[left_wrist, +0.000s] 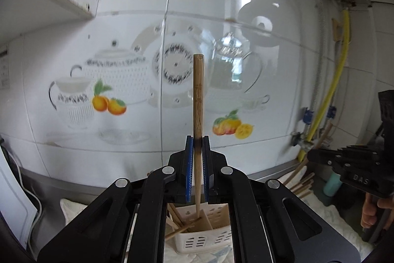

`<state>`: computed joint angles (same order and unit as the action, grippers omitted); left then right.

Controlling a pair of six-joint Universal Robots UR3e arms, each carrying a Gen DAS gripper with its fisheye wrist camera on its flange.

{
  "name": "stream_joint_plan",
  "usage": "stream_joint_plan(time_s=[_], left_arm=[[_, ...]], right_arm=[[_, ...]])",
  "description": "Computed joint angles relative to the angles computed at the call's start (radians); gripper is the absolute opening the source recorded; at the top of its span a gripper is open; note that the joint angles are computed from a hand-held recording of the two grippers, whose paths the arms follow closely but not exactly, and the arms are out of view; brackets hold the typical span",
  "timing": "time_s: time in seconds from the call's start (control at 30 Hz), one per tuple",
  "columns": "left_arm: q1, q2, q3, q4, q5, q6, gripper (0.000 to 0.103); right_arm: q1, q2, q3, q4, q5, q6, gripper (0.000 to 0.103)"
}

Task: Organize utensils
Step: 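Lower both chopsticks into the holder and open both grippers, then withdraw both open grippers from the holder back over the mat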

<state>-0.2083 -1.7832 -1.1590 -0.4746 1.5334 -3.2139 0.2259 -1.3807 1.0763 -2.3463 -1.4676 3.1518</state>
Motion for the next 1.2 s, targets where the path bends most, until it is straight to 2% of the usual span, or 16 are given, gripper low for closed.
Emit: stream_joint_plan(time_s=[0.27, 0.57, 0.63, 0.77, 0.83, 0.9, 0.97, 1.03, 1.17, 1.2], left_arm=[[0.027, -0.050, -0.038, -0.011, -0.038, -0.025, 0.005], [0.011, -0.083, -0.033, -0.033, -0.024, 0.001, 0.006], [0.014, -0.075, -0.043, -0.032, -0.041, 0.002, 0.009], [0.004, -0.055, -0.061, -0.030, -0.034, 0.015, 0.011], [0.001, -0.038, -0.079, -0.021, -0.028, 0.017, 0.024], [-0.004, -0.006, -0.114, -0.004, -0.016, 0.018, 0.033], [0.000, 0.027, -0.145, 0.003, -0.023, 0.017, 0.037], [0.001, 0.078, -0.194, 0.013, -0.026, 0.012, 0.045], [-0.010, 0.178, -0.303, 0.040, -0.004, 0.008, 0.057], [-0.013, 0.210, -0.340, 0.045, -0.001, 0.004, 0.061]], right_arm=[[-0.008, 0.047, 0.028, -0.025, 0.024, -0.003, 0.006], [-0.002, 0.071, 0.037, -0.024, 0.014, -0.011, 0.008], [-0.003, 0.066, 0.040, -0.026, 0.014, -0.011, 0.015], [-0.001, 0.043, 0.053, -0.030, 0.004, -0.011, 0.017], [-0.002, 0.025, 0.068, -0.032, 0.003, -0.012, 0.021], [-0.001, -0.003, 0.098, -0.041, 0.001, -0.008, 0.022], [-0.006, -0.037, 0.116, -0.004, 0.020, 0.004, 0.024], [0.000, -0.078, 0.163, -0.017, 0.015, 0.009, 0.032], [0.020, -0.161, 0.255, -0.038, 0.015, 0.024, 0.039], [0.030, -0.179, 0.278, -0.046, 0.005, 0.028, 0.044]])
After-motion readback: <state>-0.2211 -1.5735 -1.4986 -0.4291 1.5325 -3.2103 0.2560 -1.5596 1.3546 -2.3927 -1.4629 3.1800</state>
